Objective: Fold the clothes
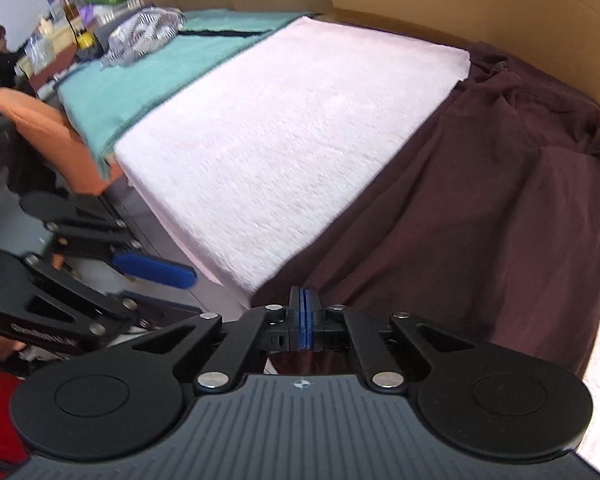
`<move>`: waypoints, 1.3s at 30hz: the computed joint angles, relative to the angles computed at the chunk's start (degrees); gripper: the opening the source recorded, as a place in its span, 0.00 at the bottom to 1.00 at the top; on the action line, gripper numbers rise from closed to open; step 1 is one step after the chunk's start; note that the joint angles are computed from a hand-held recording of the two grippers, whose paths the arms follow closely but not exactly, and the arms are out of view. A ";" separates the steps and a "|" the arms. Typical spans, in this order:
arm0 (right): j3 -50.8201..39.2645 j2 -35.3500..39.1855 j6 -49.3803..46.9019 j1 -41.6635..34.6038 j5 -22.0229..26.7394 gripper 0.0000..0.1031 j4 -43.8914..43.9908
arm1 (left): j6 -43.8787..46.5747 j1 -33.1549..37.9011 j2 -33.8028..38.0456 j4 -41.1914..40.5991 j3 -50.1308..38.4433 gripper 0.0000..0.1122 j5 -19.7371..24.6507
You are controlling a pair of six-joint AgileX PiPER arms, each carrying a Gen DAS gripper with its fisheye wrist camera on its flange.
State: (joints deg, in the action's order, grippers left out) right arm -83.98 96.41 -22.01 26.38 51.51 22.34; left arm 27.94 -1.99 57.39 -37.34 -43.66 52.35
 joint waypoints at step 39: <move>11.00 -3.63 3.09 2.30 -1.43 0.07 -3.57 | 5.00 -2.47 2.65 0.23 -2.43 0.55 2.14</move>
State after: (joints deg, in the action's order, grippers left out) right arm -72.97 92.78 -18.93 28.68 50.08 18.77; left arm 32.94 -4.47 60.04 -37.11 -46.08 54.49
